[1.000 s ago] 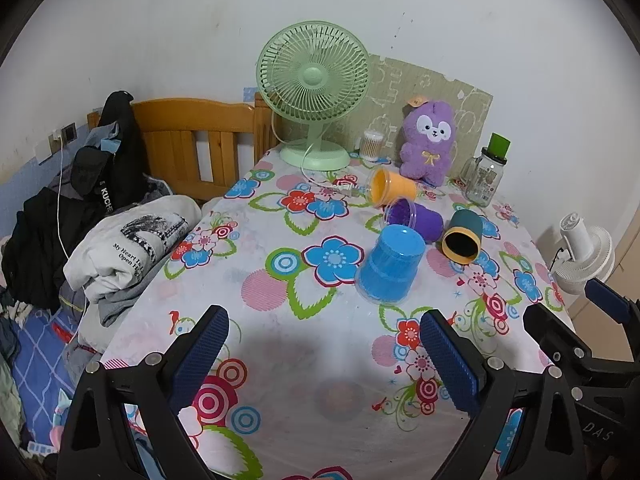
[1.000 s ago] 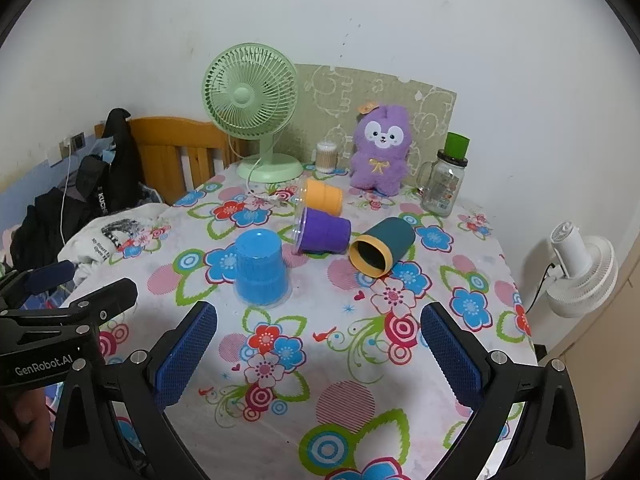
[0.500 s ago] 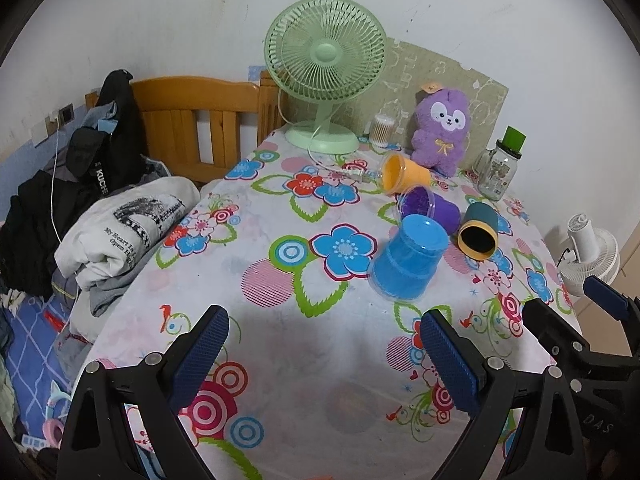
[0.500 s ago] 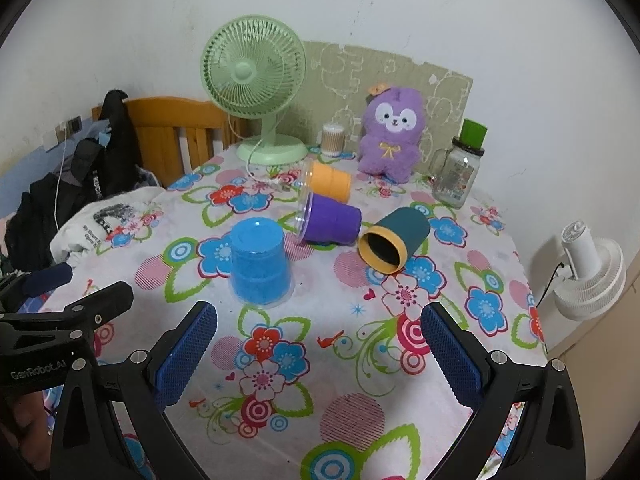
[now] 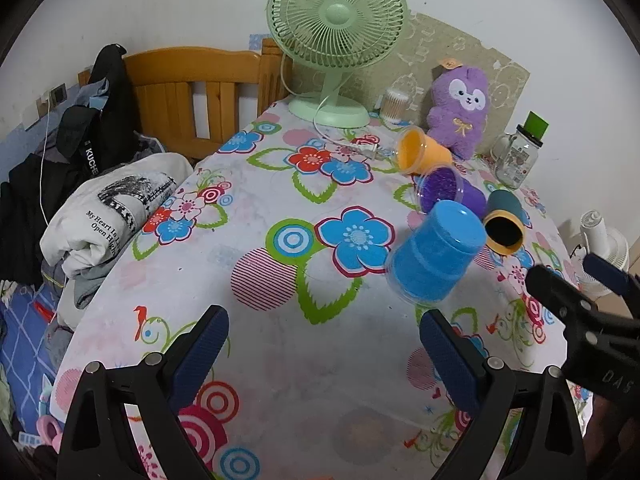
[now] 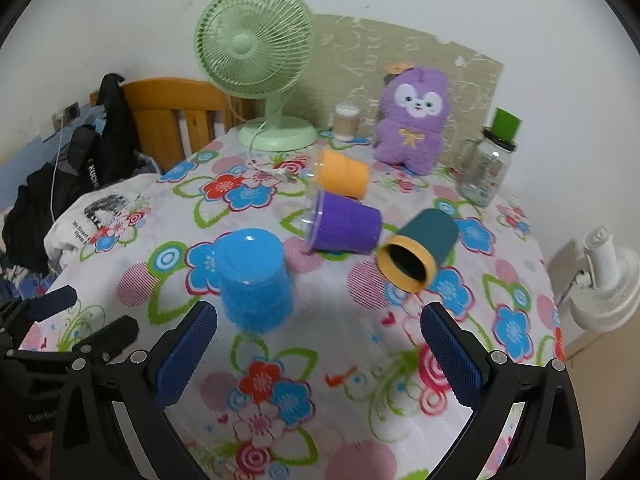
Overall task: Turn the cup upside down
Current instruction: 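Close the right gripper around the blue cup and lift it, then rotate the held blue cup and carry it toward the left gripper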
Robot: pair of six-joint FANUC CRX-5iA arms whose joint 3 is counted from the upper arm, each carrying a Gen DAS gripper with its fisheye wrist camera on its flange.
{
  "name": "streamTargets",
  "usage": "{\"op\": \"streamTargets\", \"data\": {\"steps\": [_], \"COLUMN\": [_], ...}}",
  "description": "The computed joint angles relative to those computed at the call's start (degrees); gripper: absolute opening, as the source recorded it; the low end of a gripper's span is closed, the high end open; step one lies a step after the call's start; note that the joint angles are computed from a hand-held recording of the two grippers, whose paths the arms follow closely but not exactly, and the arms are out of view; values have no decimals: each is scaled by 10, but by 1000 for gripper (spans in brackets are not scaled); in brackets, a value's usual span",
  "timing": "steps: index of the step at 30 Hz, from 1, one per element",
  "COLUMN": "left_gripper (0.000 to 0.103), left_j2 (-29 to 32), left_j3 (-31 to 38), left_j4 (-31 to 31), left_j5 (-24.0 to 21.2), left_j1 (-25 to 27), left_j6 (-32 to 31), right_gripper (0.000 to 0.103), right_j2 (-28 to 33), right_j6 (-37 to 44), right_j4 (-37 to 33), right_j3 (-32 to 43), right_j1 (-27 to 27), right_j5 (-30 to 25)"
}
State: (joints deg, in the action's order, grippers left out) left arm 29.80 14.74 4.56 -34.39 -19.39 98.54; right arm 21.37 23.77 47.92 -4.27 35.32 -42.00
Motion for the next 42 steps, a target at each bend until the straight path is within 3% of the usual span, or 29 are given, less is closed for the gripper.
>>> {"op": "streamTargets", "data": {"steps": [14,15,17,18,23,31,39,42], "left_gripper": [97,97,97,97,97,97,97,97], "left_j2": [46,46,45,44,39,14,-23,-40], "left_j3": [69,68,66,63,56,21,-21,-39], "left_j4": [-41,-43,-42,-41,-36,-24,-23,-27], "left_j5": [-54,-54,-55,-54,-50,-34,-12,-4], "left_j1": [16,17,20,20,22,18,12,9], "left_j6": [42,45,46,46,42,32,32,38], "right_gripper": [101,98,73,69,57,57,57,57], "right_j2": [124,131,136,137,129,93,36,10], "right_j6": [244,253,261,264,266,256,210,123], "right_j4": [-230,-246,-261,-266,-265,-262,-249,-169], "right_j3": [214,229,242,244,235,183,102,36], "right_j1": [-28,-31,-36,-38,-39,-30,-21,-12], "right_j5": [-36,-43,-46,-45,-44,-29,62,102]}}
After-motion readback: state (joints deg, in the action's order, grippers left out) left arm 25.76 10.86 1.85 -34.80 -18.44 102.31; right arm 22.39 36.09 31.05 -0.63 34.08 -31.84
